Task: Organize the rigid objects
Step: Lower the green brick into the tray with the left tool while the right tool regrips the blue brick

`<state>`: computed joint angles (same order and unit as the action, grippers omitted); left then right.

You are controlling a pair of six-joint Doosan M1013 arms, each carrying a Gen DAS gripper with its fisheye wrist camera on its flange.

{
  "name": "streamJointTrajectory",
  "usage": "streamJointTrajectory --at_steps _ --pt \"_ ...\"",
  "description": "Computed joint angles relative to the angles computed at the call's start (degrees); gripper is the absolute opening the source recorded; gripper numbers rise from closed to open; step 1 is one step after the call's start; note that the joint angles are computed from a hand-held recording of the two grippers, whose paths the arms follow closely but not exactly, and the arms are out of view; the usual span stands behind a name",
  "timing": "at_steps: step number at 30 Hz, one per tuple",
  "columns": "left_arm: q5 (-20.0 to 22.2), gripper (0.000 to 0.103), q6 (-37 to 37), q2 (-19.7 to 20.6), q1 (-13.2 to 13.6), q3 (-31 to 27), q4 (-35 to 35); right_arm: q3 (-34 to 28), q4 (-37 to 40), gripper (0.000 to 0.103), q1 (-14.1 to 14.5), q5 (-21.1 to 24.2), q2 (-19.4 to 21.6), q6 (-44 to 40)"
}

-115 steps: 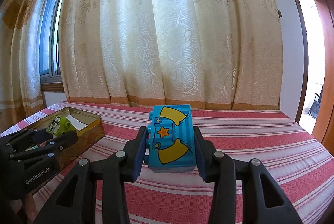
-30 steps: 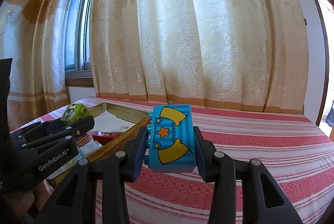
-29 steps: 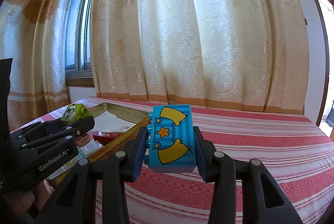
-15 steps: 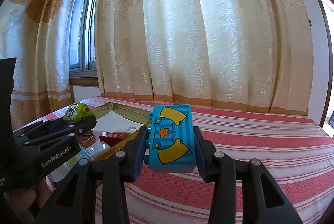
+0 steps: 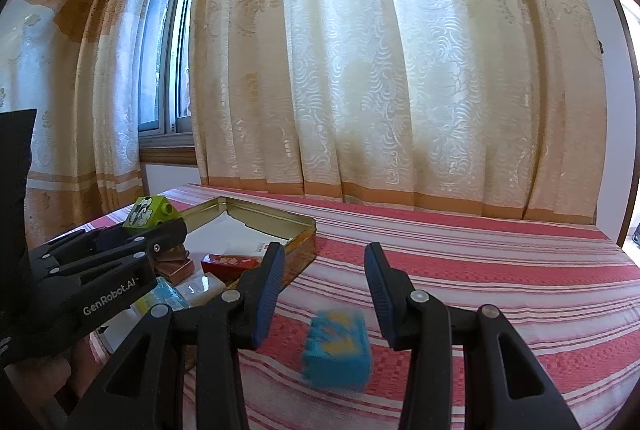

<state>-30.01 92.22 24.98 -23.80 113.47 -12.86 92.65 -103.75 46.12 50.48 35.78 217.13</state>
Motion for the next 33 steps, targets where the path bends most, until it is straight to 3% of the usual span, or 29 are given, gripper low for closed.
streamJointTrajectory --at_steps 6,9,10,12,13,16,19,20,21,22,25,33 --pt "0.1 0.041 -1.5 0.0 0.3 0.0 0.9 0.4 -0.5 0.045 -0.3 -0.9 -0.4 1.6" --pt "0.5 0.041 -3.3 0.0 0.8 -0.1 2.2 0.8 2.0 0.046 -1.2 -5.0 -1.2 -0.4" --pt "0.7 0.041 -4.3 0.0 1.0 -0.1 3.0 0.8 4.3 0.049 -1.8 -7.3 -1.5 -1.8" --pt "1.0 0.041 -4.4 0.0 1.0 -0.2 3.1 0.9 7.3 0.066 -2.8 -10.3 -2.0 -2.4" --pt "1.0 0.041 -4.5 0.0 1.0 -0.2 3.4 0.9 8.5 0.067 -3.2 -11.8 -2.1 -2.6" --pt "0.9 0.041 -4.5 0.0 1.0 -0.2 3.7 -0.9 17.3 0.067 -4.8 -17.3 -1.6 -10.6" --pt "0.8 0.041 -4.4 0.1 1.0 -0.2 3.6 -3.9 32.6 0.067 -6.2 -20.3 -0.2 -25.3" --pt "0.8 0.041 -4.5 0.1 1.0 -0.2 3.7 -4.4 36.0 0.056 -6.4 -20.6 0.0 -28.3" --pt "0.9 0.041 -4.4 0.1 1.0 -0.2 3.6 -4.8 39.2 0.036 -6.8 -21.2 0.2 -31.1" --pt "0.8 0.041 -4.5 0.1 1.0 -0.3 3.8 -4.9 41.2 0.034 -7.1 -21.8 0.3 -32.7" --pt "0.8 0.041 -5.4 0.1 1.1 -0.2 4.7 -4.0 37.7 0.034 -6.9 -22.3 -0.2 -28.8" --pt "0.0 0.041 -2.8 -1.0 2.4 1.1 1.0 -1.6 15.2 0.034 -4.4 -17.8 -1.2 -10.2"
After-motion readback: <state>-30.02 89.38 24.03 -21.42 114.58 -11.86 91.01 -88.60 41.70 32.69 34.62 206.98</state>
